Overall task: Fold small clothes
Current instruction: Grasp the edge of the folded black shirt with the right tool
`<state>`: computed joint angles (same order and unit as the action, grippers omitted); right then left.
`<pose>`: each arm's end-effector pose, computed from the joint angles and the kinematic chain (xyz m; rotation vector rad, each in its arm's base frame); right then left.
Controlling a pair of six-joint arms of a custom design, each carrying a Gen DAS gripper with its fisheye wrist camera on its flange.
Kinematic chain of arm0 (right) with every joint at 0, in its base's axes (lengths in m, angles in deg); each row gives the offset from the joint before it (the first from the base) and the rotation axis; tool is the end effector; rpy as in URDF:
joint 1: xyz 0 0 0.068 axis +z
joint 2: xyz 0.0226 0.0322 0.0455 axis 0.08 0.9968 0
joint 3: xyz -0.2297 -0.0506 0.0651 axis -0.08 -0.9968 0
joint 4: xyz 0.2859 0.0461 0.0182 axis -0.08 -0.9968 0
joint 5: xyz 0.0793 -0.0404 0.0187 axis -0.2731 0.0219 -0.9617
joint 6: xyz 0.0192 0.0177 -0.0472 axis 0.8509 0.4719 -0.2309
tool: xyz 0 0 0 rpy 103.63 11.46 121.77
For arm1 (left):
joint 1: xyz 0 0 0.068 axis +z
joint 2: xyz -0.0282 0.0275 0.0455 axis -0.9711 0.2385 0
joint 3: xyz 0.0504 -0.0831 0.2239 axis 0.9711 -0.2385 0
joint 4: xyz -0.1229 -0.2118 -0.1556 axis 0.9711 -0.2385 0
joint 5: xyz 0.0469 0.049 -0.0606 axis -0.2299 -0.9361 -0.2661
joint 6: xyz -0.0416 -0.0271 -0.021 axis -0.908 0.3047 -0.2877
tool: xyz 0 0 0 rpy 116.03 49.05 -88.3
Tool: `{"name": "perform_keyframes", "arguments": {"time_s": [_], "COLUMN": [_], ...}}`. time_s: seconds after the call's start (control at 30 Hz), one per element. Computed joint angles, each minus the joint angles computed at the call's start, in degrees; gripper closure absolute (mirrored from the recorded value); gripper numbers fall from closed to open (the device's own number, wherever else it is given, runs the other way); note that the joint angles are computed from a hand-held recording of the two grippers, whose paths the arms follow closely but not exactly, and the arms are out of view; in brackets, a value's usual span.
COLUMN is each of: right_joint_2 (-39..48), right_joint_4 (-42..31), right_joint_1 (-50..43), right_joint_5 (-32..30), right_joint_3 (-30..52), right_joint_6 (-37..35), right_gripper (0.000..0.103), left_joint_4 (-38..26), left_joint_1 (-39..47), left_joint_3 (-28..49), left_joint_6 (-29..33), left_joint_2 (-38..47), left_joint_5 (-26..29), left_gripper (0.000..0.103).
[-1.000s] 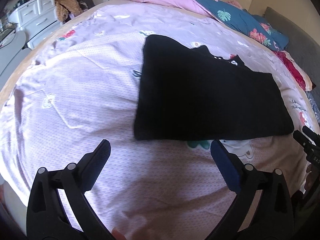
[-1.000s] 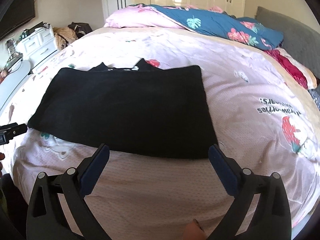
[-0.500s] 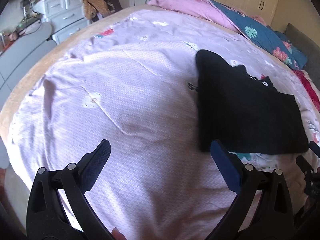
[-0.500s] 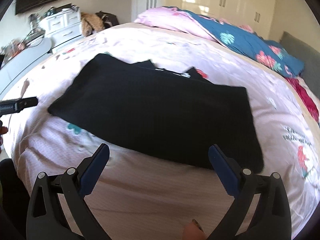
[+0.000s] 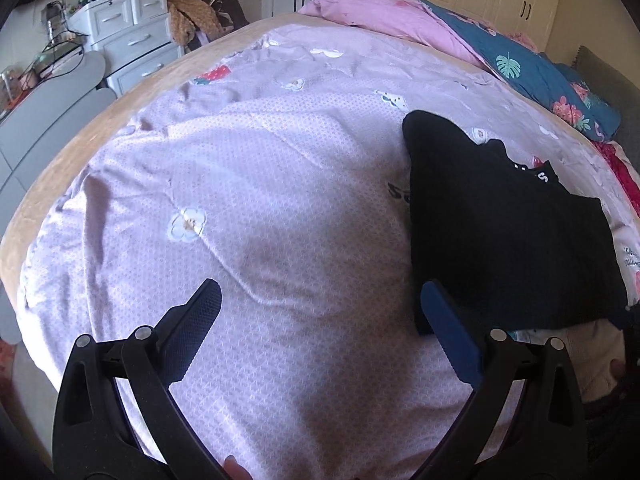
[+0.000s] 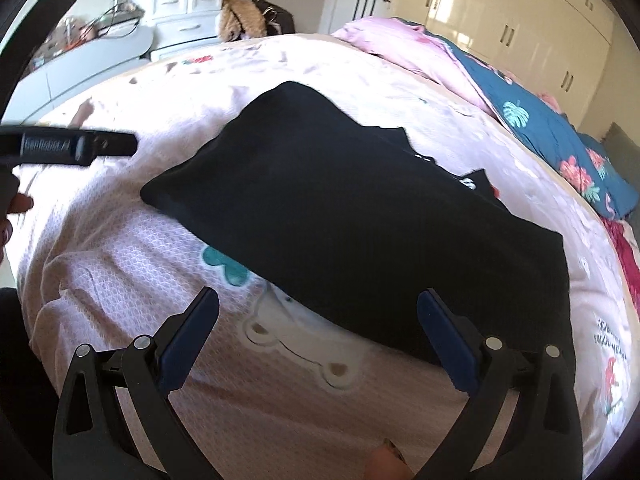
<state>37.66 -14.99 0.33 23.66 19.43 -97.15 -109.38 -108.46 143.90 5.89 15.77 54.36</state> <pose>0.2258 -0.0113 0.1492 -0.5582 2.3500 -0.0664 0.2959 -0.1734 0.1697 -0.0743 2.4740 -0.0527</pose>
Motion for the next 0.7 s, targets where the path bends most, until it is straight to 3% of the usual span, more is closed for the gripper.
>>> {"name": "perform_keyframes", "arguments": {"time_s": [0.43, 0.7], "right_joint_2": [13.15, 20.90], "right_joint_4": [13.23, 17.03], "right_joint_1": [11.70, 13.72], "right_joint_5": [10.10, 11.89], "right_joint_3": [1.91, 6.73], "right_joint_6": [3.20, 4.29], "right_gripper": [0.004, 0.004], "left_joint_4": [0.32, 0.44], "left_joint_1": [2.42, 3.70], "left_joint_3": [9.93, 13.84], "left_joint_6": [2.28, 2.28], "left_joint_2": [8.91, 13.49], "left_joint_5": [1.41, 3.29], "left_gripper": [0.009, 0.009]}}
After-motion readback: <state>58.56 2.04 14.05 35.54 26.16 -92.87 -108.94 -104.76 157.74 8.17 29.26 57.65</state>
